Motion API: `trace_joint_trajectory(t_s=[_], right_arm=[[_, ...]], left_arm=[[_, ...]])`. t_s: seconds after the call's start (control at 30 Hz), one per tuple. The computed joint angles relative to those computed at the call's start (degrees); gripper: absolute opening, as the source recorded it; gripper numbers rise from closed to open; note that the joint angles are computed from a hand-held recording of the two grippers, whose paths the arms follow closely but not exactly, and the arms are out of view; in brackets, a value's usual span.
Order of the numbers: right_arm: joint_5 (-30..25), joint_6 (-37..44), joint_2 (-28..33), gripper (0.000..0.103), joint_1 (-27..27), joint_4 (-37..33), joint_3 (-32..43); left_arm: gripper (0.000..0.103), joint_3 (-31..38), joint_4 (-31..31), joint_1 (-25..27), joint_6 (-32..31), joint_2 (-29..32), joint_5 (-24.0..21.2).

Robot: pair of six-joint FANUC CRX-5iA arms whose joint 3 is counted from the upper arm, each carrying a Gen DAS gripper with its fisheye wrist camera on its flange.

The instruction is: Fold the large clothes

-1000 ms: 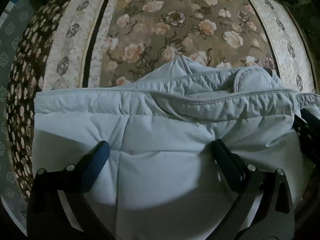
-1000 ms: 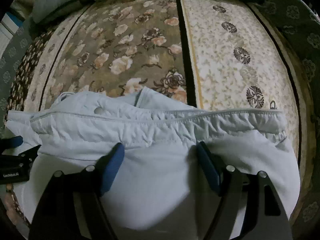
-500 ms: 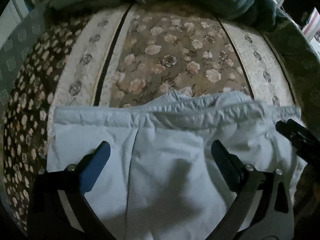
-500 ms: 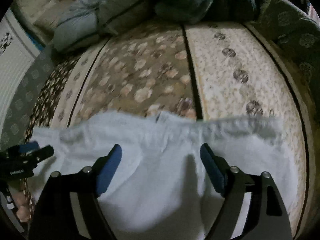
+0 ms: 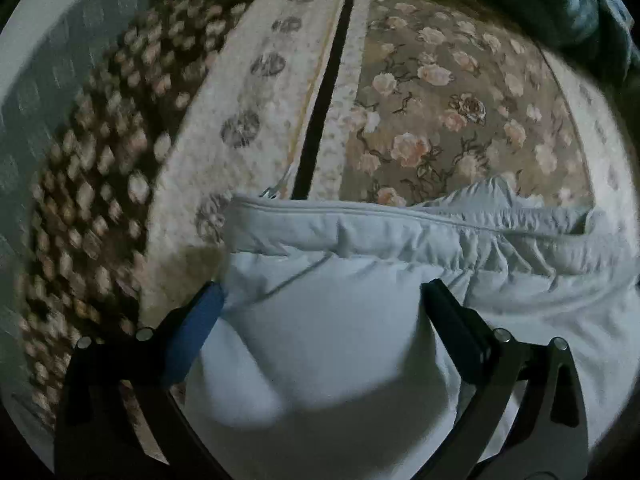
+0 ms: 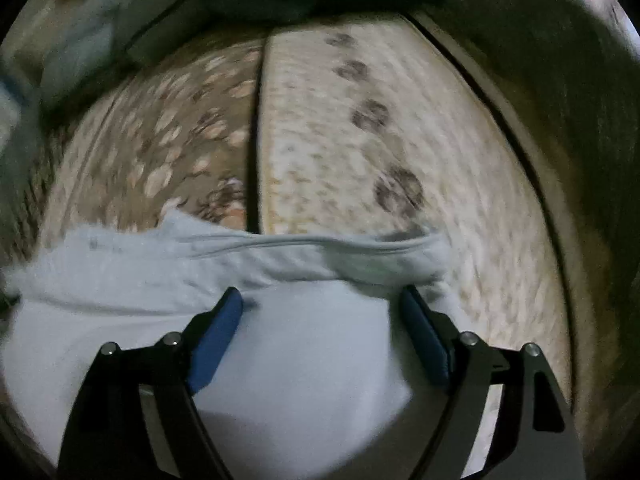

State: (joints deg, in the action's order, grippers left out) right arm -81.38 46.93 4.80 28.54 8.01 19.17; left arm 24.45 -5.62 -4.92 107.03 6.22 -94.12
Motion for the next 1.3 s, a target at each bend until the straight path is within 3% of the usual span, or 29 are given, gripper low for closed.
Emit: trace_joint_trajectory(t_s=[0.07, 0.13, 0.17, 0.27, 0.43, 0.5, 0.6, 0.7, 0.83, 1.03, 1.1, 1.17, 1.3], right_arm=[[2.99, -1.98, -3.33, 0.080, -0.22, 1.51, -3.20], [5.74, -5.94, -6.95, 0.082, 2.04, 7.57, -7.51], [9.59, -8.63, -10.72, 0.083, 4.53, 12.88, -12.14], [17.67, -12.77, -19.12, 0.099, 12.20, 24.80, -23.27], [24.29, -19.44, -26.14, 0.099, 23.74, 35.93, -37.13], [25.04, -18.55, -25.93, 0.099, 25.37, 35.20, -38.85], [28.07, -21.64, -27.23, 0.100, 24.44, 37.96, -43.63], [27.43, -23.89, -28.41, 0.100, 20.43, 36.22, -44.61], [26.95, -21.56, -30.90, 0.101, 14.79, 29.61, -45.68], [20.55, -19.93, -34.89, 0.101, 4.83, 14.18, -42.06], [19.07, -21.09, -37.13, 0.101, 6.81, 18.98, -42.87], [17.28, -21.57, -39.52, 0.101, 10.58, 23.54, -43.73], [11.58, -23.71, -41.19, 0.101, 18.72, 28.10, -45.14]], left_arm=[[0.097, -1.08, 1.02, 1.18, -0.31, -1.73, 1.27], [0.094, -1.35, 0.11, 0.93, -0.39, -3.71, 2.23], [0.094, -1.78, -0.72, 0.46, -0.75, -5.30, 3.28], [0.097, -5.84, -1.76, -1.91, -1.75, -11.11, 8.16], [0.097, -17.20, -1.41, -7.53, 0.16, -19.89, 16.22], [0.097, -17.87, -10.42, -14.82, 4.29, -20.25, 15.43], [0.100, -19.45, -16.63, -18.65, 6.63, -20.66, 15.36], [0.100, -21.18, -16.71, -15.92, 6.24, -22.21, 15.16], [0.100, -28.06, -4.97, -4.50, 1.03, -27.72, 18.72], [0.100, -30.21, -3.38, -0.10, -1.85, -29.80, 18.68], [0.100, -26.31, -8.25, -2.83, -0.23, -29.15, 15.15], [0.100, -24.81, -9.29, -3.92, -1.01, -29.98, 13.45], [0.100, -24.54, -17.97, -12.76, 4.07, -32.27, 9.33]])
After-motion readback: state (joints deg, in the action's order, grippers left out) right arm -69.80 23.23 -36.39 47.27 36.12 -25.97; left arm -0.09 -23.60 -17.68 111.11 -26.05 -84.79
